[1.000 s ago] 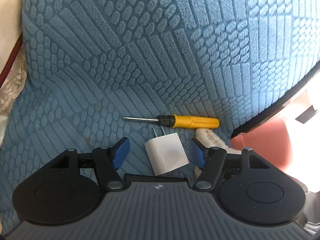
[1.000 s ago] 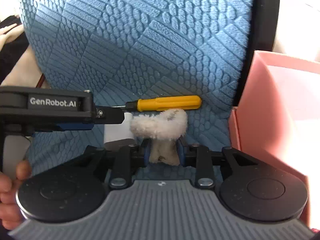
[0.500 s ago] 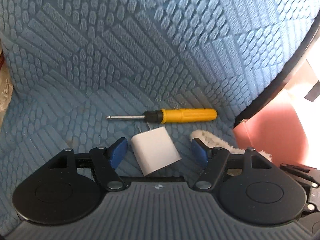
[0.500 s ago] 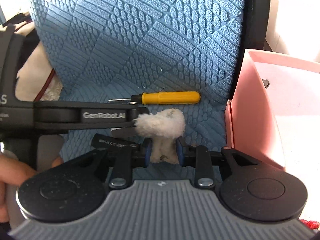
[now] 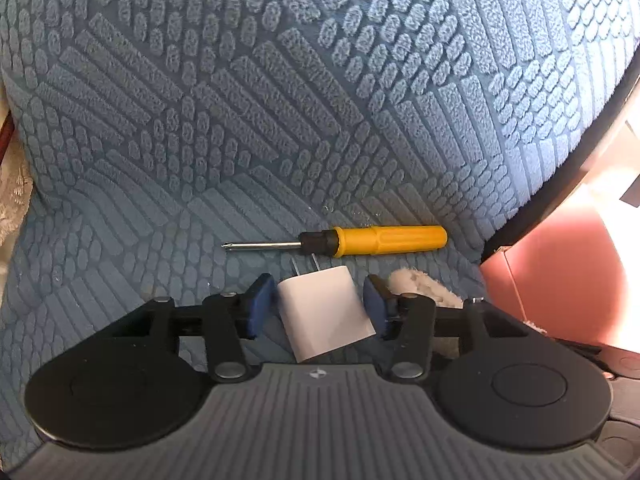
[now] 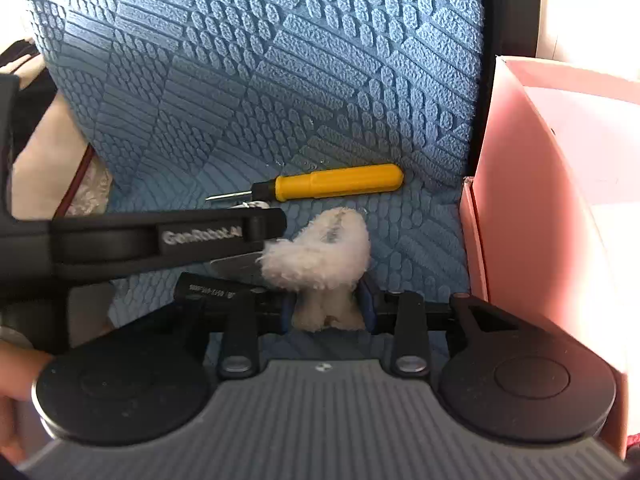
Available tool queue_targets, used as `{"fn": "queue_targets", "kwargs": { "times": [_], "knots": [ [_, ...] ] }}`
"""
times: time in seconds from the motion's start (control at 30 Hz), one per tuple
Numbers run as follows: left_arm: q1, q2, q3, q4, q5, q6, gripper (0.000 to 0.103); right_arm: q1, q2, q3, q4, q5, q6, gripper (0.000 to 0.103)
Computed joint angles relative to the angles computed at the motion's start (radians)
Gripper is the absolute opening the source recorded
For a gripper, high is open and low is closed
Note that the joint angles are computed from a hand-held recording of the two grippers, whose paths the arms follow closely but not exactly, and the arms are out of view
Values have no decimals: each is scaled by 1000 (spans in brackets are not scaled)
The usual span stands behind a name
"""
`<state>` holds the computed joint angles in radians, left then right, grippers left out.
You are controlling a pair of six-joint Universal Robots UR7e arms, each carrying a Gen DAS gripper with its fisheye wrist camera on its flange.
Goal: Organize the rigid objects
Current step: 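Reach the left tool to the white USB charger while the right tool grasps the fluffy toy, then close the left tool on the white USB charger and lift it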
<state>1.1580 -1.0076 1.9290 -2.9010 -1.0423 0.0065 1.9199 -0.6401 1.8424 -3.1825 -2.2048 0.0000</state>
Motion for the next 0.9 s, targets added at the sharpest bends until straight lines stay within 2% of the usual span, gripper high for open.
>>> {"fn": "queue_targets", "kwargs": {
  "times": [0.33,0.53,0.67,0.9],
  "knots": [
    [-5,-61,8,61,-28,-32,53,24,39,-21,-28,-83,-66,30],
    [-7,-105,23,84,-51,-62,52,36,13,13,-86,-64,-101,30],
    [-15,-148,51,90,-58,-69,51,48,-11,47,-121,-53,-96,30],
    [-37,-234,122,106,-67,-98,51,78,-85,141,-145,-27,-30,30]
  ]
}}
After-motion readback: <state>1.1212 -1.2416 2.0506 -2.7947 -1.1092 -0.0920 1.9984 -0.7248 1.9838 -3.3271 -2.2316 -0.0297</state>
